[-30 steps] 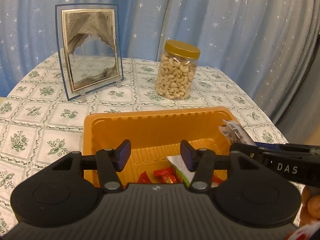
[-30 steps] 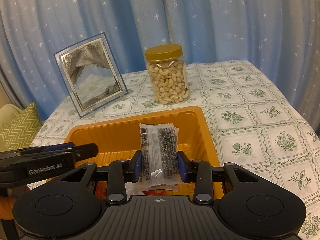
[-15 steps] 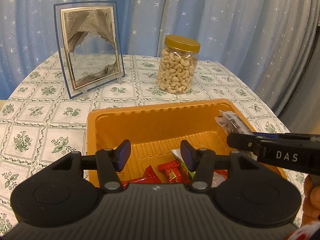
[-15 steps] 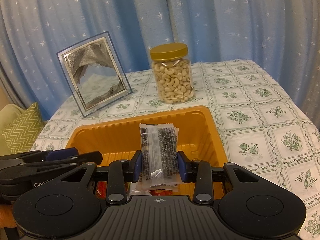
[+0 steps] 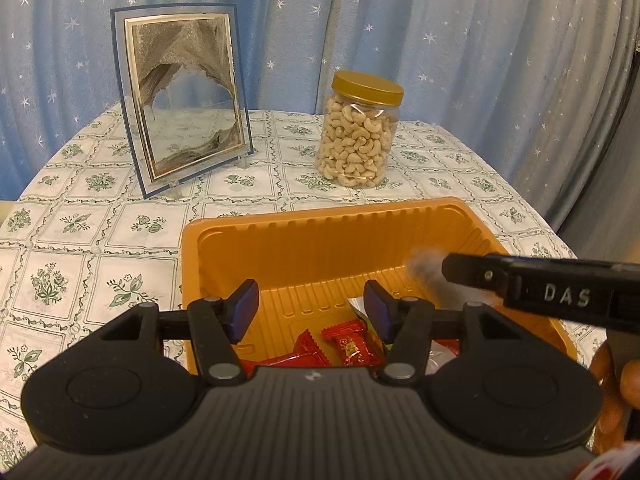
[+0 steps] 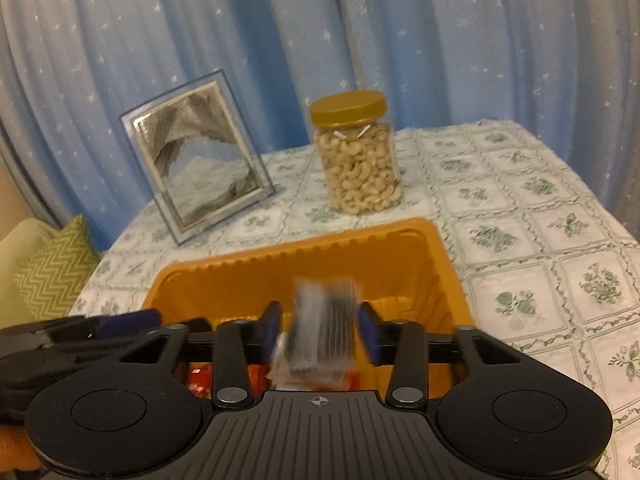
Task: Organize snacks
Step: 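Open both tools to drop the red candy and stick packet into the tray, then move both open tools back toward the caramel and yellow candy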
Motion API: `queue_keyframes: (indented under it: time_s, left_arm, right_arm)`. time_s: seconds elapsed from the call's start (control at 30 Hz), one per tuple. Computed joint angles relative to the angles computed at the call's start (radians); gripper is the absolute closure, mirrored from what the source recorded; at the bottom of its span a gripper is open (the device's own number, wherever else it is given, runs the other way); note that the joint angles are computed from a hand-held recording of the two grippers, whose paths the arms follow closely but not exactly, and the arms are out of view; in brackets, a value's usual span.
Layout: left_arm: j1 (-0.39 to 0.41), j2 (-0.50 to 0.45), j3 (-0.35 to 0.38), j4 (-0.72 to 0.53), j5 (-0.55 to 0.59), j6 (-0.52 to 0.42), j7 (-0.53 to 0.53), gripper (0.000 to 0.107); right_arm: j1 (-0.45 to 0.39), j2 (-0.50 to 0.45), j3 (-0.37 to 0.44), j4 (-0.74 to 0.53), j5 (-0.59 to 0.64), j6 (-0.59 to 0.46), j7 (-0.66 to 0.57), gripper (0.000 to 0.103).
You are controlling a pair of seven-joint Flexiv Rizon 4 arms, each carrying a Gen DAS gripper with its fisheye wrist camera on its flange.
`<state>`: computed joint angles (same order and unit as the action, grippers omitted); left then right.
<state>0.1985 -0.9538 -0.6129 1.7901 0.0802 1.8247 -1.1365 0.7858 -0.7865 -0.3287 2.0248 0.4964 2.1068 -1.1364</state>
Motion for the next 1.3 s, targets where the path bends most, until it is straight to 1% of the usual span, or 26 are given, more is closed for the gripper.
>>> queue_keyframes:
  time_s: [0.03,0.1,0.27,0.4,0.53,0.63,0.8,0.93,1.0,1.07,1.23,1.3]
  left_arm:
    - [0.001,0.000,0.000,0.001,0.002,0.003,0.001,0.050]
    - [0.004,0.000,0.000,0.003,0.008,0.007,0.004,0.050]
    - [0.001,0.004,0.009,0.006,0.012,0.015,0.001,0.049]
    - [0.000,0.008,0.015,0.014,0.022,0.028,-0.002,0.048]
    - [-0.006,0.018,0.028,0.031,0.042,0.065,-0.013,0.047]
    - [0.003,0.028,0.026,0.053,0.065,0.093,-0.033,0.047]
    - [0.016,0.054,0.036,0.105,0.113,0.159,-0.086,0.045]
    - [0.054,0.081,0.028,0.170,0.166,0.205,-0.152,0.045]
    - [0.064,0.098,0.036,0.205,0.195,0.241,-0.185,0.044]
    - [0.071,0.113,0.048,0.240,0.225,0.282,-0.222,0.041]
    - [0.089,0.151,0.084,0.325,0.307,0.365,-0.308,0.028]
    - [0.102,0.163,0.093,0.354,0.345,0.384,-0.340,0.027]
  right_arm:
    - [-0.005,-0.002,0.006,0.001,0.002,0.018,0.002,0.045]
    - [-0.016,0.003,0.015,0.002,0.009,0.033,0.000,0.045]
    - [0.021,-0.001,-0.026,0.006,0.074,0.040,-0.031,0.045]
    - [0.024,0.001,-0.029,0.015,0.109,0.053,-0.040,0.045]
    - [0.046,0.005,-0.044,0.030,0.162,0.069,-0.058,0.045]
    - [0.065,0.010,-0.052,0.041,0.212,0.087,-0.073,0.045]
    - [0.087,0.034,-0.046,0.066,0.299,0.127,-0.121,0.045]
    - [0.117,0.063,-0.040,0.091,0.385,0.159,-0.189,0.045]
    - [0.120,0.083,-0.021,0.108,0.418,0.186,-0.216,0.045]
    - [0.128,0.101,-0.001,0.125,0.456,0.211,-0.246,0.045]
    - [0.144,0.146,0.062,0.154,0.548,0.261,-0.330,0.045]
    - [0.158,0.154,0.081,0.158,0.595,0.280,-0.377,0.045]
